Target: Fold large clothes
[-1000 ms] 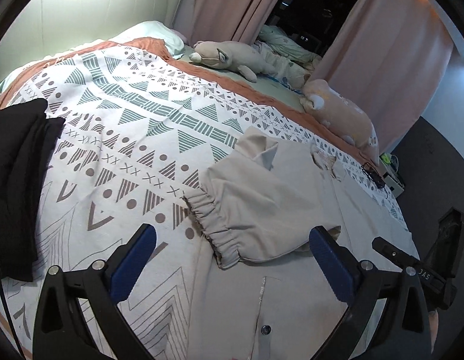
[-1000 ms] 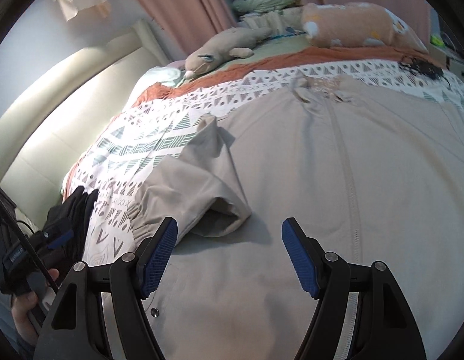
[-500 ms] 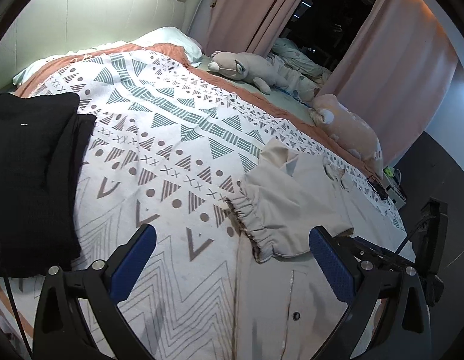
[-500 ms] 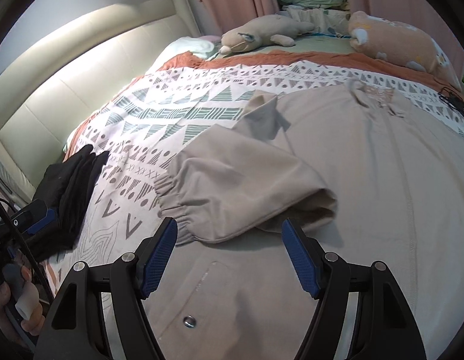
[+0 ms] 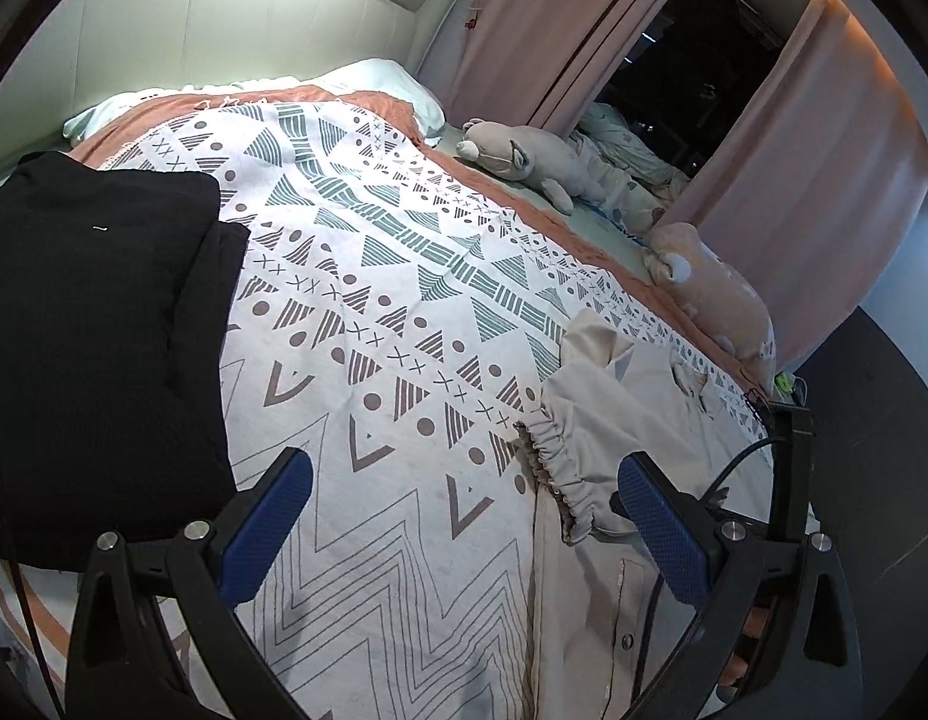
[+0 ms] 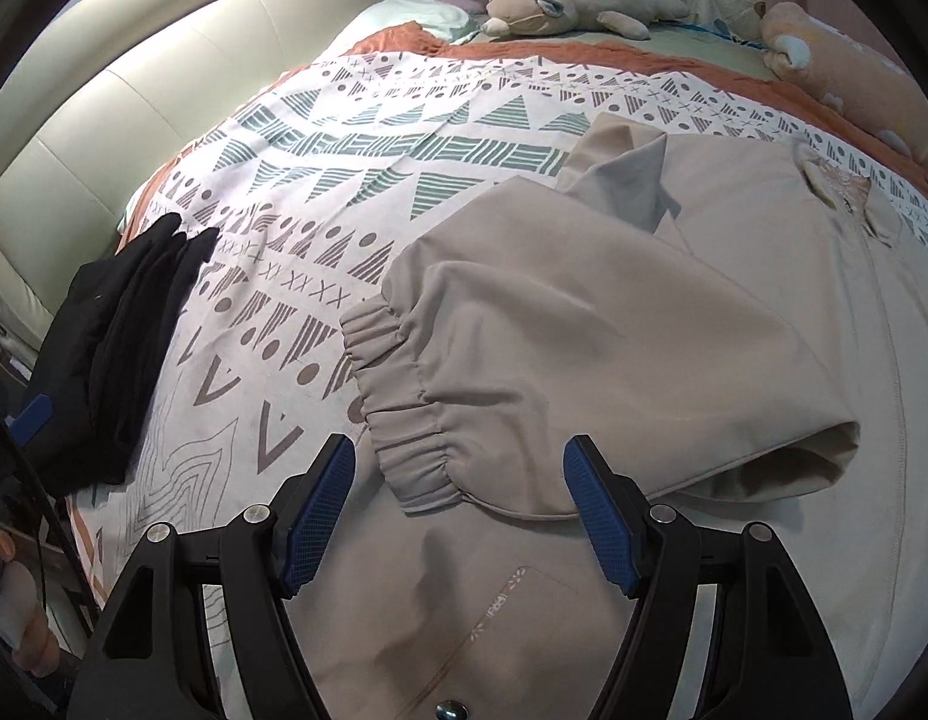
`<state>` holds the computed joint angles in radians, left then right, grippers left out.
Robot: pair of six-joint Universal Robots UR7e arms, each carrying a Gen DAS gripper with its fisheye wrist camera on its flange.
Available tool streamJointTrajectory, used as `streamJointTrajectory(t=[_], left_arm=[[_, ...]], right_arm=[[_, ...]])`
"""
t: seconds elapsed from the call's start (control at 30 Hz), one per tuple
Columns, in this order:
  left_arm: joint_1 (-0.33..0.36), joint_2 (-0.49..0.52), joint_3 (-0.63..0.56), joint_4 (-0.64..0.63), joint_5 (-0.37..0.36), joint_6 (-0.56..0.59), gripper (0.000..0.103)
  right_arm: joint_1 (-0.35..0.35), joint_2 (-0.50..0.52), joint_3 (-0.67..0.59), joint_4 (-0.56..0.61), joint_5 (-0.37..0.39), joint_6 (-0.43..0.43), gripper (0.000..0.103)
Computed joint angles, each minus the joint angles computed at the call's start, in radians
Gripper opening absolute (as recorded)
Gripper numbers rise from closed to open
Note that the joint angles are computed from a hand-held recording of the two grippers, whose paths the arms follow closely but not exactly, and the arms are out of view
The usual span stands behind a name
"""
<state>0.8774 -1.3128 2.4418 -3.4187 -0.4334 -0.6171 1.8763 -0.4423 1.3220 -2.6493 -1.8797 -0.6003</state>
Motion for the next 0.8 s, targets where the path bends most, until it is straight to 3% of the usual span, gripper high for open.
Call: streamJointTrajectory(t=[0.1,0.27,0.33,0.57,0.7,0.8], left_arm=[[0.004,0.004,-0.006,-0.003,-0.012,0.000,0.103],[0.003,0.021,-0.022,0.001,-0.015,-0.006,0.103],[0.004,0.024,-0.027,0.010,-0.021,-0.012,0.103],[0.011,0.059,-0.058,0.011,-0.037,-0.018,0.103],[0.011,0.081,-0.084,0.046,-0.038,-0.027,0.103],[0.014,0.100,-0.104,0.064,-0.041,-0.028,0.103]], right_arm=[[0.007,0.031,-0.031,0.030,0.004,-0.007,0.071],[0.013,0.121,-0.126,0.104,-0.079,-0.016,0.071],[0.001,0.138,-0.153,0.122,-0.066,-0.001,0.070],[-0.044,0.130,-0.201,0.226,0.065,0.071,0.027],[-0.052,0.083,-0.154,0.194,0.106,0.040,0.012],[-0.065,0.024,-0.106,0.168,0.164,0.035,0.010]])
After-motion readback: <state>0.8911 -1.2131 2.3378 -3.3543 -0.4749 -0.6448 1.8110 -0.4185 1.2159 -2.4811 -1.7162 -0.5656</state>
